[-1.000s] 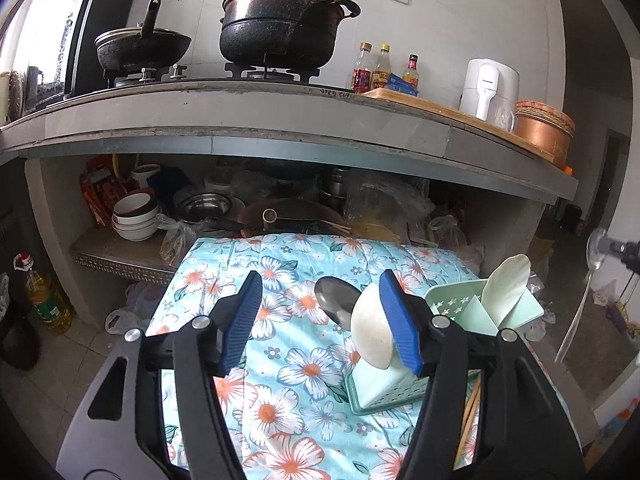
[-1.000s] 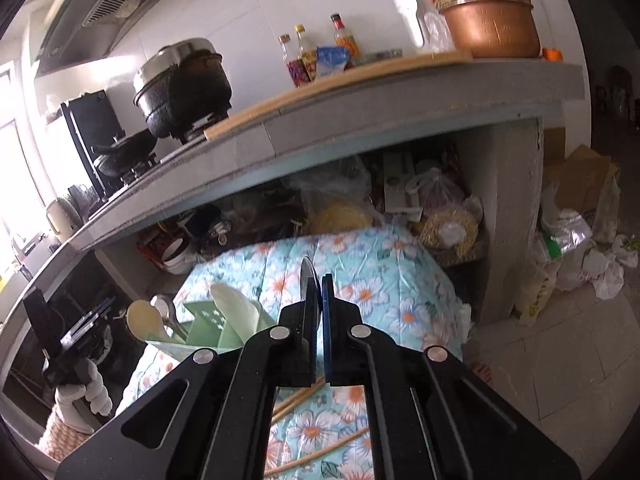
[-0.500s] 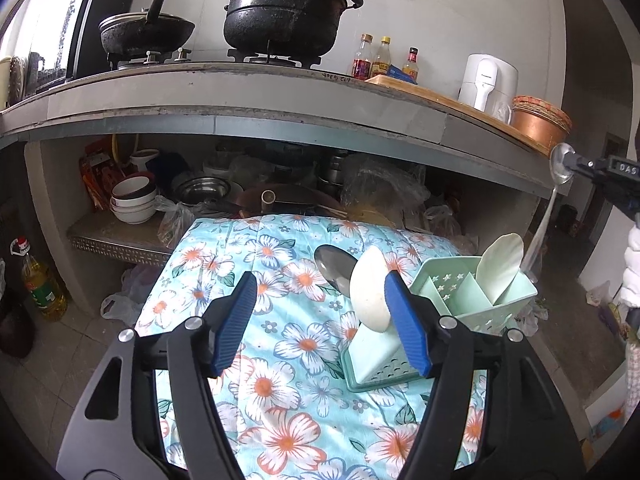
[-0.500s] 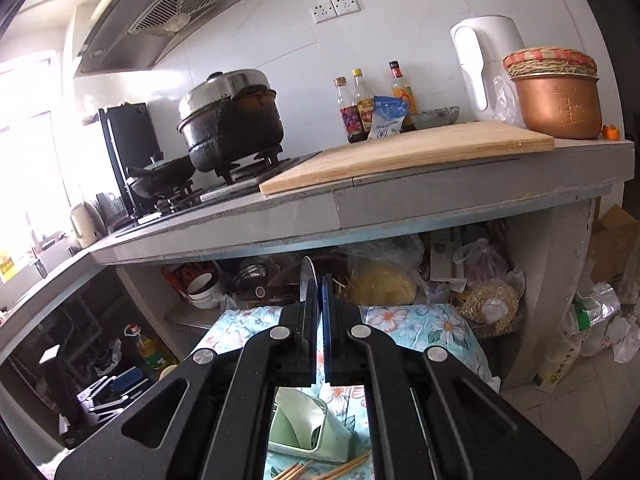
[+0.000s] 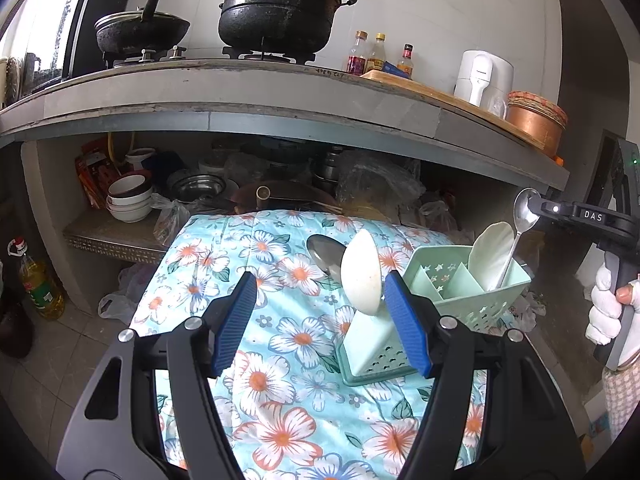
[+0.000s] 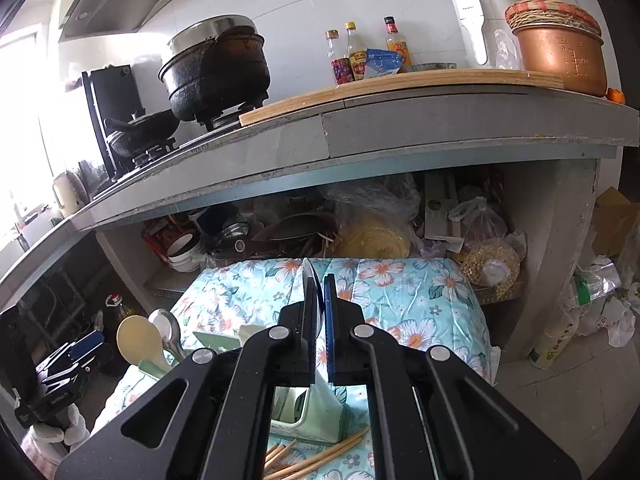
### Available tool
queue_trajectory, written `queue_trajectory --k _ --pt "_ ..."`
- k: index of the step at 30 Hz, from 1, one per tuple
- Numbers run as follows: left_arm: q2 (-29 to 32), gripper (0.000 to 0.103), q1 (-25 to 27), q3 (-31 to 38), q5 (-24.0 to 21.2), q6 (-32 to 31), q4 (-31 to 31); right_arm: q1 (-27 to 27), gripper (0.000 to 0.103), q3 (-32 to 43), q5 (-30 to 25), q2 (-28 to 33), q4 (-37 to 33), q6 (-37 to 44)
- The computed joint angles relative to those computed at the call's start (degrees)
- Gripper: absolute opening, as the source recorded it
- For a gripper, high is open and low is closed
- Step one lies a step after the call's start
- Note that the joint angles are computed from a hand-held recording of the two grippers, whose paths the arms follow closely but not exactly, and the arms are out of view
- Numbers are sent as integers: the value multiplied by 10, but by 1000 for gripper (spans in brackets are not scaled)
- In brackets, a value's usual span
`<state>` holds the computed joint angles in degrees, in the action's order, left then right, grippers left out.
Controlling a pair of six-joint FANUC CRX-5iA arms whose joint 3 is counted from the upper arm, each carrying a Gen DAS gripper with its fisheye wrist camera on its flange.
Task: Organize utensils
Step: 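Lower the metal spoon into the green holder and open the right gripper, then move both grippers back over the loose wooden chopsticks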
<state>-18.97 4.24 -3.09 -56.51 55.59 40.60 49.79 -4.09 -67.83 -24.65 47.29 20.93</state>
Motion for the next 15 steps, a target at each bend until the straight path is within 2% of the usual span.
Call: queue_trajectory --k 2,4,6,15 --pt "1 63 0 1 -1 -1 0 2 8 1 -2 -2 -12 4" --pt "1 64 -1 1 -1 -1 0 5 14 -1 -2 -5 -18 2" --pt "2 64 -2 2 -2 1 -1 13 26 -7 0 -13 -14 -7" --pt "0 64 -1 -2 0 -3 7 44 34 -26 -12 -45 14 -51"
